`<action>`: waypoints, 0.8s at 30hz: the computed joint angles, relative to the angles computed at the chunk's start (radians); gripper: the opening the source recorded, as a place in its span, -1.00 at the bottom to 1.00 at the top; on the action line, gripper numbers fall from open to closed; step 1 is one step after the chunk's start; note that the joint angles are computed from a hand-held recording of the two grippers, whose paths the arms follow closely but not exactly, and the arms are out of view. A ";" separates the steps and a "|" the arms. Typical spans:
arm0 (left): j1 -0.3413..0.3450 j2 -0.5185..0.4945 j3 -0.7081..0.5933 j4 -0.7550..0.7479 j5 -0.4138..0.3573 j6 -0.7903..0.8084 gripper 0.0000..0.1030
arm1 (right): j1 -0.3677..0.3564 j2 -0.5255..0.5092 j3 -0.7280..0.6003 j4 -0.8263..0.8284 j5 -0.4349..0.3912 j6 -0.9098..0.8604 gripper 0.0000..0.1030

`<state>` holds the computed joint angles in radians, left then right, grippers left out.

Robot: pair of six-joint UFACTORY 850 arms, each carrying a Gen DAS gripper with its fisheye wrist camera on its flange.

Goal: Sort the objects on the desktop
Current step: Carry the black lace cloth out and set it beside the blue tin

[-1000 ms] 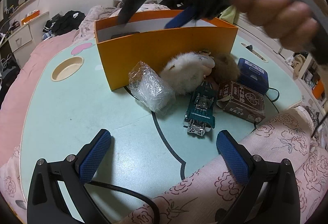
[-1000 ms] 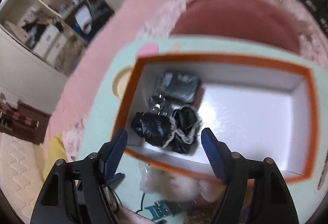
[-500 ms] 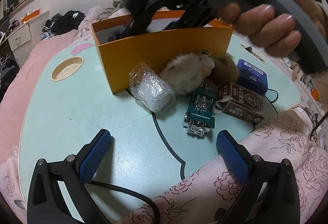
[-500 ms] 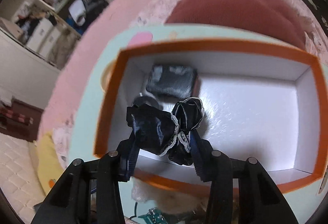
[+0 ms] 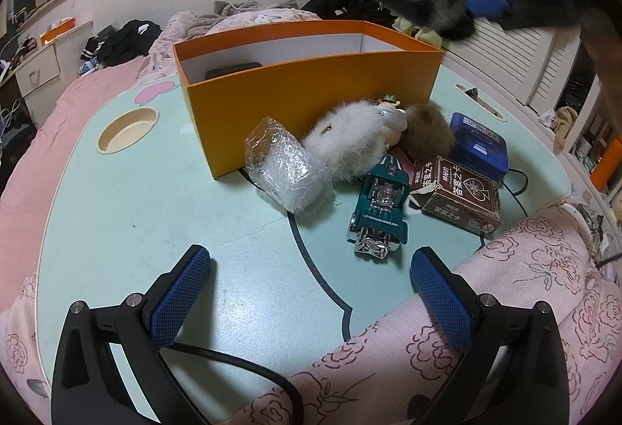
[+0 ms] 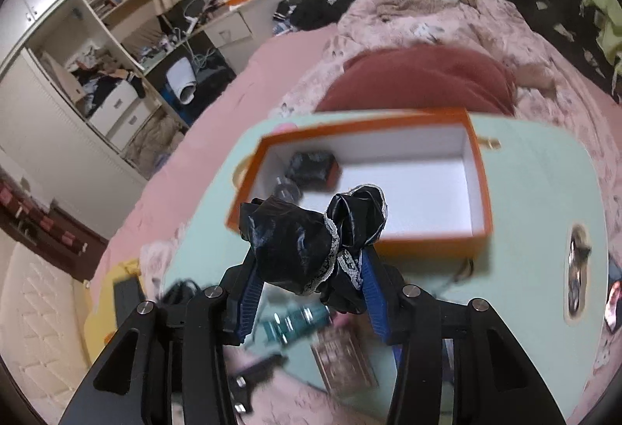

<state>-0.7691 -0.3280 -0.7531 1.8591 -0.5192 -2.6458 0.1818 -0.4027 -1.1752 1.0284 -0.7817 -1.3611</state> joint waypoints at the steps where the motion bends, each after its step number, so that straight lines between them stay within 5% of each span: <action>1: -0.001 0.000 0.000 0.000 0.000 -0.001 0.99 | -0.008 -0.003 0.006 -0.011 -0.004 -0.001 -0.03; 4: -0.001 -0.001 -0.001 -0.001 -0.001 0.000 0.99 | -0.017 -0.015 0.033 0.021 0.012 -0.062 0.16; 8: -0.001 0.000 -0.001 -0.001 -0.001 0.000 0.99 | -0.092 -0.028 0.079 0.181 -0.117 -0.238 0.67; 10: 0.000 0.000 -0.001 -0.001 0.000 0.000 0.99 | -0.125 -0.014 0.117 0.222 -0.122 -0.289 0.67; 13: -0.002 -0.001 -0.002 -0.005 -0.001 0.003 0.99 | -0.160 0.028 0.202 0.309 -0.018 -0.407 0.67; 17: -0.002 -0.001 -0.002 -0.006 -0.001 0.004 0.99 | -0.166 0.122 0.371 0.569 0.164 -0.811 0.68; 20: -0.002 -0.001 -0.003 -0.007 -0.001 0.005 0.99 | -0.119 0.097 0.422 0.767 0.259 -1.117 0.69; 24: 0.001 0.000 -0.003 -0.019 0.001 0.022 0.99 | -0.136 0.064 0.418 0.853 0.197 -1.182 0.83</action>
